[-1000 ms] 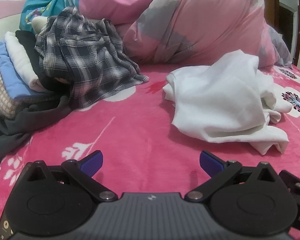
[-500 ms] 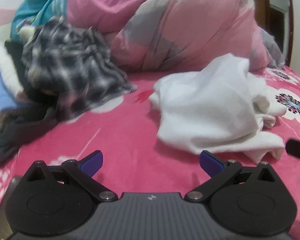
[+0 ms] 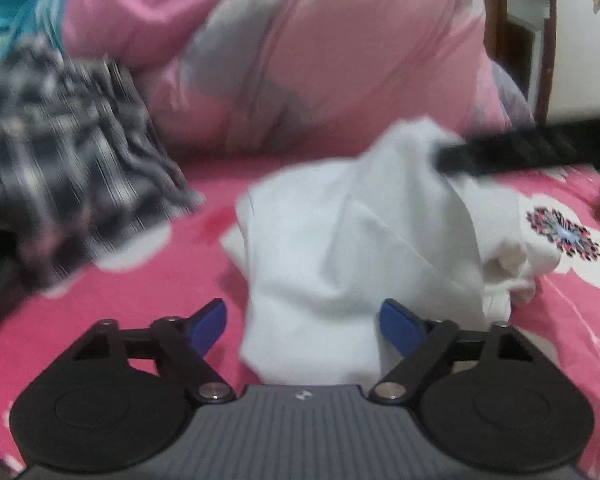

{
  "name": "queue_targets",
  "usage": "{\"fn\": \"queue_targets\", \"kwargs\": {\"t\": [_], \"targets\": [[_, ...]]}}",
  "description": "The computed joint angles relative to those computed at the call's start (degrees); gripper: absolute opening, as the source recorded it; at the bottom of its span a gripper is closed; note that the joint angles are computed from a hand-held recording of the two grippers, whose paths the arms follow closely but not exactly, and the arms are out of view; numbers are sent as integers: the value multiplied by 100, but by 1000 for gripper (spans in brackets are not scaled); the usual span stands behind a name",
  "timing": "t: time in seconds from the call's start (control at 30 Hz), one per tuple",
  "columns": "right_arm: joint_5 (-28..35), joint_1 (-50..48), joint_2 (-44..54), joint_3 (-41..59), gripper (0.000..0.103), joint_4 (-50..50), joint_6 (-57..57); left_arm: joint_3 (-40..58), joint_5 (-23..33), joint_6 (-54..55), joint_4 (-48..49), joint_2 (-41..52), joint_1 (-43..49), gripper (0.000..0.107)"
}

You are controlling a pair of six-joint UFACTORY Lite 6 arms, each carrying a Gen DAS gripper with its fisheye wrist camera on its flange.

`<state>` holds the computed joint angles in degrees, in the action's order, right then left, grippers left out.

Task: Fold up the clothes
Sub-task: 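Grasp the white shirt fabric with both grippers and lift it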

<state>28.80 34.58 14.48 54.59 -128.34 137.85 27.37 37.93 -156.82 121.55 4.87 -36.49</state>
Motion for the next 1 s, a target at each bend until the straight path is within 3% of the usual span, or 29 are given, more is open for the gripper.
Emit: {"fn": "queue_targets", "kwargs": {"t": [0.13, 0.2, 0.27, 0.4, 0.43, 0.47, 0.6, 0.77, 0.87, 1.0], "targets": [[-610, -207, 1076, 1256, 100, 390, -508, -20, -337, -520, 740, 95, 321, 52], [-796, -241, 1398, 1603, 91, 935, -923, -84, -340, -600, 851, 39, 353, 35], [-935, -264, 1445, 1601, 67, 1082, -860, -149, -342, -681, 966, -15, 387, 13], [-1007, -305, 936, 928, 33, 530, 126, -291, -258, -512, 776, -230, 171, 7], [-1005, -314, 780, 740, 19, 414, 341, -352, -203, -402, 647, -317, 17, 6], [-1038, -330, 618, 584, 13, 386, 464, -405, -137, -284, 511, -400, -158, 6], [-1048, -349, -217, -175, 6, 366, 680, -570, 66, 19, 128, -683, -816, 5], [-946, -187, -1623, -1401, 4, 893, 210, -819, -239, -428, 665, -1043, -1110, 5], [-857, 60, -2629, -2220, 4, 1827, -621, -1003, -356, -684, 890, -1271, -1341, 5], [-297, 816, -4218, -3370, 4, 3807, -1981, -1303, -540, -897, 1180, -1752, -1612, 5]]}}
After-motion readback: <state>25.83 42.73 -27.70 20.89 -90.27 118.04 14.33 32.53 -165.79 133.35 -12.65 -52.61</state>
